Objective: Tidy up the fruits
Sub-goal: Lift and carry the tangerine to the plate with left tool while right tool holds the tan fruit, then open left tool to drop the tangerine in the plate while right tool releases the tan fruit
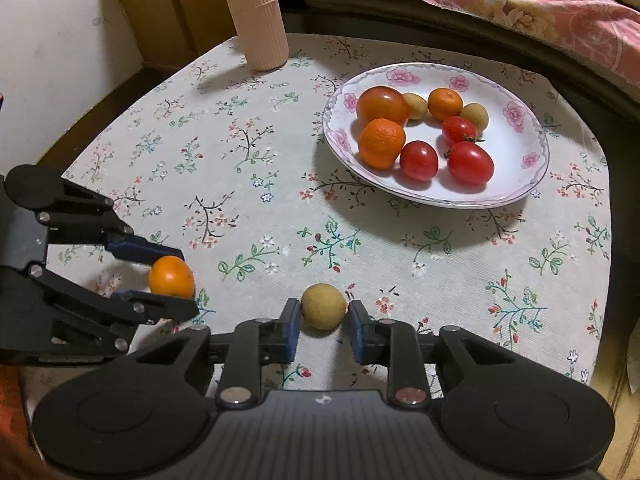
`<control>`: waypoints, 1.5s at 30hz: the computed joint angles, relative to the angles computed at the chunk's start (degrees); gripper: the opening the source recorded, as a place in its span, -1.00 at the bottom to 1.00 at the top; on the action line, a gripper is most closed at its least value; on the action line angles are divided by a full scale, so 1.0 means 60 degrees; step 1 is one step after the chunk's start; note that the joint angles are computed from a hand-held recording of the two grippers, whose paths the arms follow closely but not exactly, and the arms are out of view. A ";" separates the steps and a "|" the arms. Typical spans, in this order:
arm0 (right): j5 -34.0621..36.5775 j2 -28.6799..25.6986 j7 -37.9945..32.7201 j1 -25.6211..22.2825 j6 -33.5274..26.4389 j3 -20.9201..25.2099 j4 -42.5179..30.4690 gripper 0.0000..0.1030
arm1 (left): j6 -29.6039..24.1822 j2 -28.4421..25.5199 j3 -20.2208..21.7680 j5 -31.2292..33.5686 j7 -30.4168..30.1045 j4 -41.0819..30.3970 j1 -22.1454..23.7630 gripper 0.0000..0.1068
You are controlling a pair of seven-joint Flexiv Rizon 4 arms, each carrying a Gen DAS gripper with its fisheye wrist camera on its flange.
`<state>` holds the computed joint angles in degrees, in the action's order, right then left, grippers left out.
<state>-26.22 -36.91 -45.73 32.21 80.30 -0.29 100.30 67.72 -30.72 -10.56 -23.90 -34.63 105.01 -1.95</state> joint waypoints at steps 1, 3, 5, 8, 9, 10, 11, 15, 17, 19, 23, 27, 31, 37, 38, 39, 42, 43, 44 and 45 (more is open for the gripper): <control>-0.0012 0.0014 0.0018 0.0025 -0.0021 -0.0033 0.0012 -0.49 | -0.0020 -0.0002 -0.0001 -0.0013 -0.0033 -0.0011 -0.0002 -0.21; -0.0071 0.0047 0.0054 0.0077 -0.0009 -0.0117 0.0046 -0.49 | -0.0074 -0.0006 -0.0045 -0.0068 -0.0029 -0.0048 0.0024 -0.21; -0.0084 0.0072 0.0116 0.0096 0.0112 -0.0165 0.0091 -0.49 | -0.0017 -0.0026 -0.0086 -0.0123 -0.0033 -0.0093 0.0019 -0.21; -0.0173 0.0127 0.0245 0.0209 0.0288 -0.0357 0.0161 -0.49 | 0.0114 -0.0095 -0.0141 -0.0210 -0.0091 -0.0237 -0.0002 -0.21; -0.0198 0.0147 0.0297 0.0245 0.0337 -0.0418 0.0183 -0.49 | 0.0173 -0.0124 -0.0153 -0.0235 -0.0132 -0.0290 -0.0011 -0.21; -0.0231 0.0169 0.0349 0.0284 0.0385 -0.0488 0.0209 -0.49 | 0.0207 -0.0163 -0.0169 -0.0270 -0.0195 -0.0369 -0.0018 -0.21; -0.0256 0.0192 0.0410 0.0319 0.0444 -0.0558 0.0238 -0.49 | 0.0228 -0.0190 -0.0199 -0.0314 -0.0253 -0.0432 -0.0016 -0.21; -0.0282 0.0249 0.0592 0.0394 0.0699 -0.0727 0.0297 -0.49 | 0.0412 -0.0332 -0.0291 -0.0325 -0.0390 -0.0702 -0.0092 -0.21; -0.0320 0.0292 0.0690 0.0470 0.0808 -0.0866 0.0326 -0.49 | 0.0490 -0.0404 -0.0347 -0.0325 -0.0454 -0.0840 -0.0126 -0.21; -0.0354 0.0337 0.0828 0.0567 0.0922 -0.1043 0.0365 -0.49 | 0.0546 -0.0496 -0.0389 -0.0316 -0.0553 -0.1005 -0.0177 -0.21; -0.0372 0.0439 0.1166 0.0771 0.1204 -0.1447 0.0477 -0.49 | 0.0690 -0.0665 -0.0576 -0.0361 -0.0611 -0.1284 -0.0199 -0.21; -0.0451 0.0542 0.1531 0.1150 0.1514 -0.2097 0.0638 -0.49 | 0.0853 -0.0828 -0.0768 -0.0417 -0.0645 -0.1525 -0.0227 -0.21; -0.0450 0.0598 0.1811 0.1495 0.1741 -0.2691 0.0712 -0.49 | 0.0943 -0.1023 -0.0791 -0.0380 -0.0796 -0.1815 -0.0320 -0.21; -0.0372 0.0512 0.2111 0.1987 0.1897 -0.3497 0.0644 -0.49 | 0.1067 -0.1291 -0.0788 -0.0292 -0.1150 -0.2251 -0.0430 -0.21; -0.0343 0.0498 0.2119 0.1994 0.1861 -0.3537 0.0602 -0.49 | 0.1086 -0.1348 -0.0782 -0.0260 -0.1204 -0.2343 -0.0455 -0.22; -0.0307 0.0479 0.2164 0.2014 0.1863 -0.3602 0.0569 -0.49 | 0.1103 -0.1422 -0.0752 -0.0212 -0.1275 -0.2472 -0.0501 -0.22; -0.0231 0.0368 0.2286 0.2096 0.1897 -0.3859 0.0439 -0.49 | 0.1185 -0.1624 -0.0695 -0.0062 -0.1457 -0.2822 -0.0605 -0.23; -0.0214 0.0309 0.2342 0.2184 0.1952 -0.4036 0.0397 -0.49 | 0.1222 -0.1707 -0.0669 0.0006 -0.1510 -0.2963 -0.0654 -0.23; -0.0176 0.0259 0.2379 0.2252 0.1985 -0.4171 0.0367 -0.49 | 0.1241 -0.1783 -0.0655 0.0060 -0.1569 -0.3096 -0.0691 -0.23; -0.0117 0.0208 0.2414 0.2294 0.1998 -0.4276 0.0318 -0.49 | 0.1228 -0.1889 -0.0628 0.0115 -0.1642 -0.3281 -0.0743 -0.23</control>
